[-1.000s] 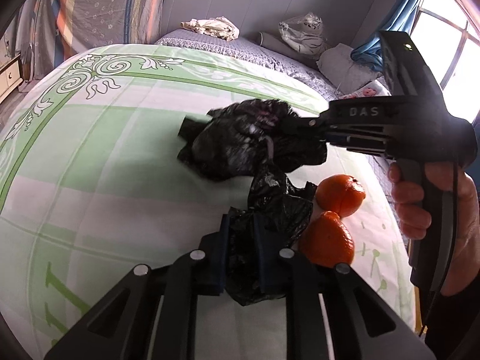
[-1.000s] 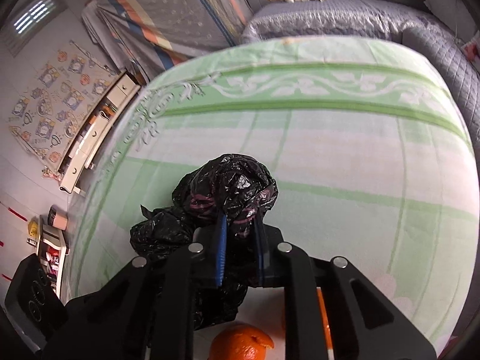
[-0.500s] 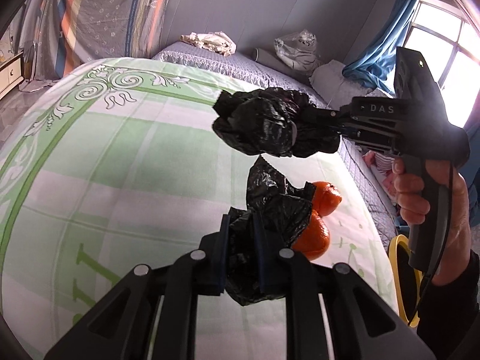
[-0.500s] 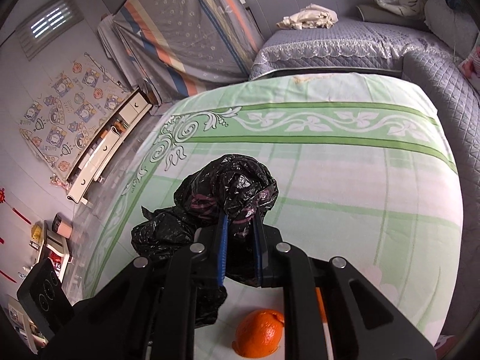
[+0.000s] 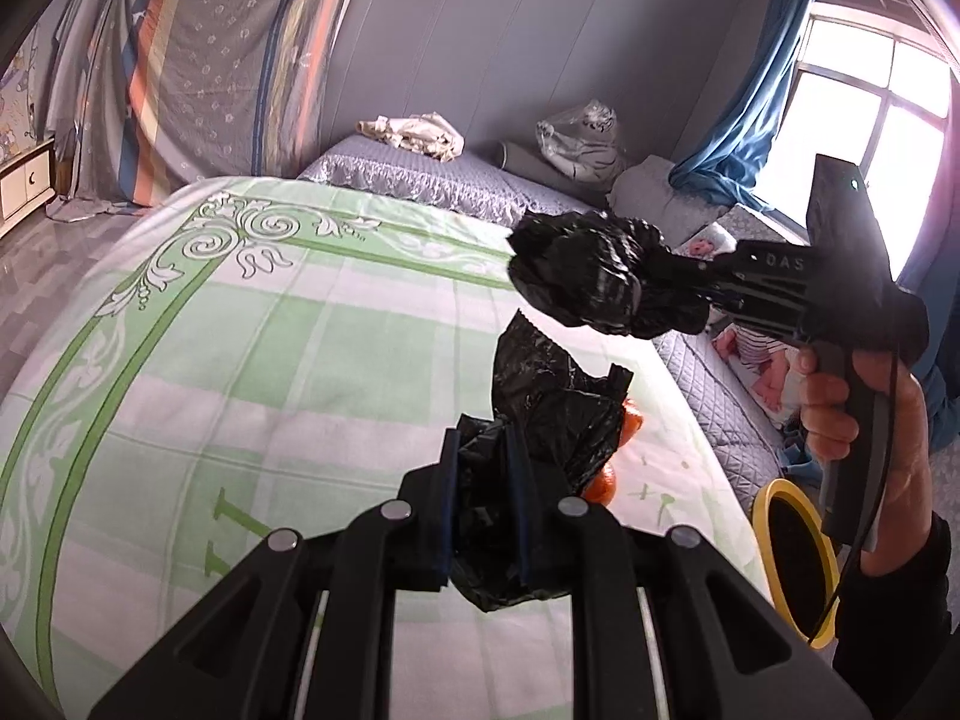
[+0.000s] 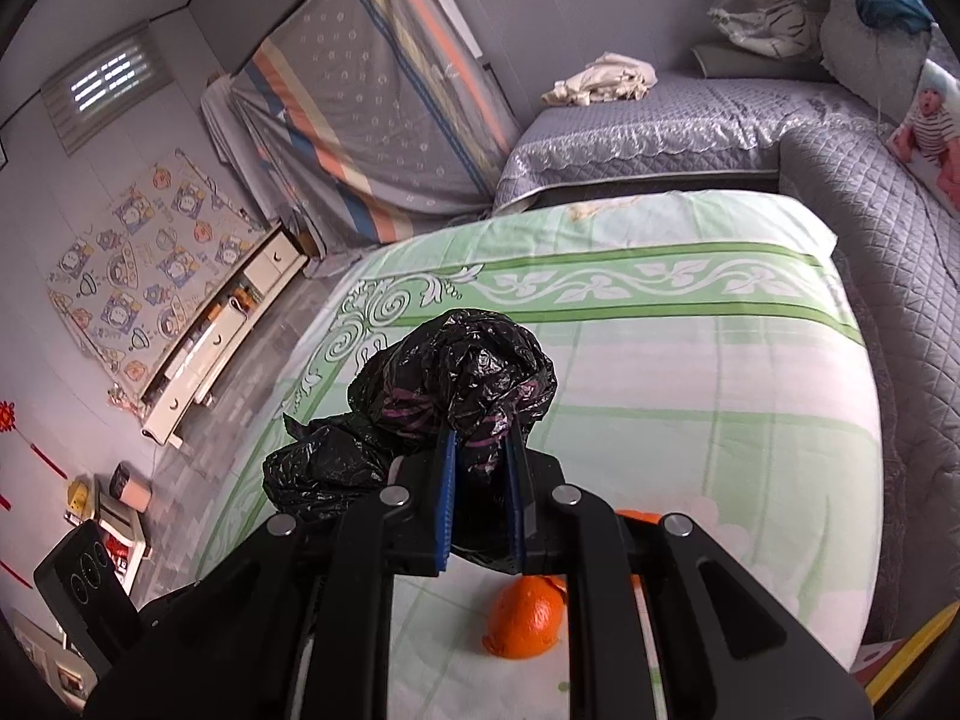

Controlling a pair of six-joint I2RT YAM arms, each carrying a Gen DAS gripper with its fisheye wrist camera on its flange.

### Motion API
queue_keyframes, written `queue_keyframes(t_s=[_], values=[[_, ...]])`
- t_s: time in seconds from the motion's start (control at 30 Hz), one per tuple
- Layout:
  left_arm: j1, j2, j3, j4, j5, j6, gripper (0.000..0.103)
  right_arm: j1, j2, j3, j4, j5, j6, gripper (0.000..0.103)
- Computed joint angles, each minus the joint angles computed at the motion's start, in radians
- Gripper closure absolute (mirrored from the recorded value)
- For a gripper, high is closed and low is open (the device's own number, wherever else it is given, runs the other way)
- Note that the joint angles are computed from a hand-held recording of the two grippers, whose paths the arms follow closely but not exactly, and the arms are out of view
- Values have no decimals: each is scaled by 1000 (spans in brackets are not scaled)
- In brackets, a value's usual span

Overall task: Collect trash
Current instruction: 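Lift the black bag with both tools and carry it over the yellow bin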

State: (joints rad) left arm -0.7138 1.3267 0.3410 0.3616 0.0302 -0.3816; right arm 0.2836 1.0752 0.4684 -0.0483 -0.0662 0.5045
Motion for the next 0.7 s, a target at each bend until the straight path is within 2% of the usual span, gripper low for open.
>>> queue_keyframes(t_s=[0.27,0.43,0.57,0.7], values=[[-130,-207,-16,-124,-116,-11,89,-45,-295,-55,-188,12,0,90],[-243,-298,9,-209,-204,-27,89,-91,-520,-62,-370,11,-6,90],[-318,-315,36,-235,-245,-29,89,-186,-684,-53,-521,-41,-38,90],[-386,-315,60,-242,-281,-28,89,-339,-825,-27,-672,-139,-105,90]])
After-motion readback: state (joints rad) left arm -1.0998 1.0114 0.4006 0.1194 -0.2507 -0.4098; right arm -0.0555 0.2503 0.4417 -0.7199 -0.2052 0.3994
